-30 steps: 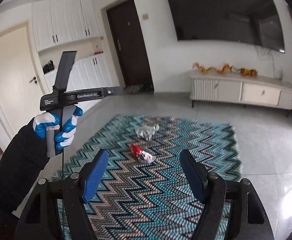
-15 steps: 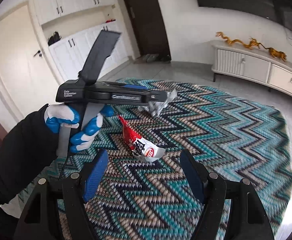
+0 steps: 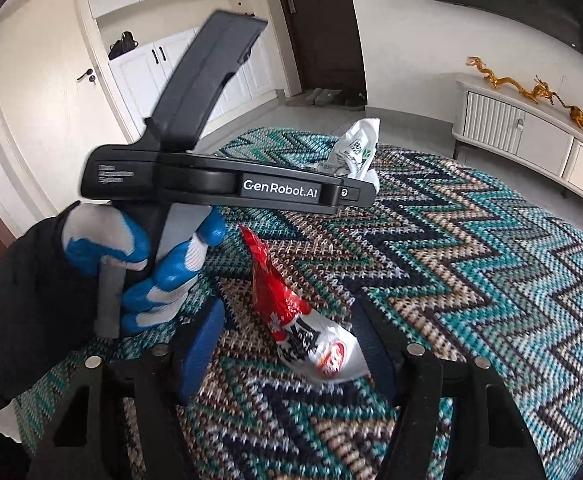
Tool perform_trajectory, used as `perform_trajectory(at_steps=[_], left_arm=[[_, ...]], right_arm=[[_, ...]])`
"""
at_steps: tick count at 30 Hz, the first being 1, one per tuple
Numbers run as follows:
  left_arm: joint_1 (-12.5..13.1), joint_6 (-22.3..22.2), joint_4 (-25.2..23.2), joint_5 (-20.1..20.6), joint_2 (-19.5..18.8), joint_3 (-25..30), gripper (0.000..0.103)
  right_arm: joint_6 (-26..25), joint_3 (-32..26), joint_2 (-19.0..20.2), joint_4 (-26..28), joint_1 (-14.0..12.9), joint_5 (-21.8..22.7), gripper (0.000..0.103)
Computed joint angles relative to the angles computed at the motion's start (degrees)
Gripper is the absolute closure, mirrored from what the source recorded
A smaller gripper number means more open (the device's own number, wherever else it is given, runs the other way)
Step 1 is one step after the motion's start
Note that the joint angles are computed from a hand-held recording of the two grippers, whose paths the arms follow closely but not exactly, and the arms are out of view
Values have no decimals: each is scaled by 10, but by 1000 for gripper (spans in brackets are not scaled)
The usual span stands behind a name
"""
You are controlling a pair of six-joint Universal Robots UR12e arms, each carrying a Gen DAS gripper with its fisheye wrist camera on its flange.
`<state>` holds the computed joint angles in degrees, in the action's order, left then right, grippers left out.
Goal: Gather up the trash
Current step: 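Grasp the white printed plastic bag with the left gripper while the right grasps a red-and-white wrapper, then carry the white bag and red wrapper over the trash bin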
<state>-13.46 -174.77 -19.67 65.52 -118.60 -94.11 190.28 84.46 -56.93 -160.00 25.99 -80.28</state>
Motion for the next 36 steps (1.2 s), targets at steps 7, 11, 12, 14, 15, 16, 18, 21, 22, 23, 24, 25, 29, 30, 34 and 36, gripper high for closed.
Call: perform_trajectory(at_steps=[7, 11, 12, 14, 15, 16, 18, 21, 22, 23, 24, 25, 29, 30, 34, 36], left_arm=[[4, -8, 7, -8, 11, -13, 63], [7, -12, 21, -15, 28, -31, 64], [8, -15, 27, -19, 33, -36, 64], [11, -20, 41, -28, 46, -49, 65], [11, -23, 46, -31, 52, -55, 65], [12, -23, 51, -36, 60, -62, 65], [13, -23, 61, -44, 75, -77, 66], [14, -21, 73, -63, 101, -101, 66], [14, -18, 79, -71, 111, -111, 67], [13, -17, 83, -76, 120, -118, 67], [13, -16, 88, -83, 129, -126, 67], [13, -17, 95, -92, 140, -135, 67], [9, -27, 121, -119, 176, -163, 67], [5, -30, 128, -123, 184, -168, 67], [-5, -29, 149, -143, 221, -188, 67], [-12, -27, 159, -152, 237, -195, 67]], right_arm=[[-2, -11, 6, 31, 1, 6, 80], [3, 1, -5, 25, 6, 5, 92], [8, 8, -10, 21, 6, 7, 92], [25, 28, -24, 4, 5, 15, 92], [34, 36, -31, -2, 5, 18, 92], [44, 46, -39, -10, 5, 22, 92], [63, 71, -58, -31, 7, 28, 92], [92, 105, -90, -61, 13, 28, 92], [102, 120, -103, -74, 15, 24, 92], [112, 135, -117, -86, 18, 16, 92], [119, 144, -125, -94, 19, 13, 92], [132, 161, -140, -109, 21, 7, 92], [169, 204, -188, -145, 36, -43, 92], [178, 216, -201, -153, 40, -60, 92], [203, 258, -252, -176, 61, -139, 92], [214, 277, -277, -182, 75, -183, 92]])
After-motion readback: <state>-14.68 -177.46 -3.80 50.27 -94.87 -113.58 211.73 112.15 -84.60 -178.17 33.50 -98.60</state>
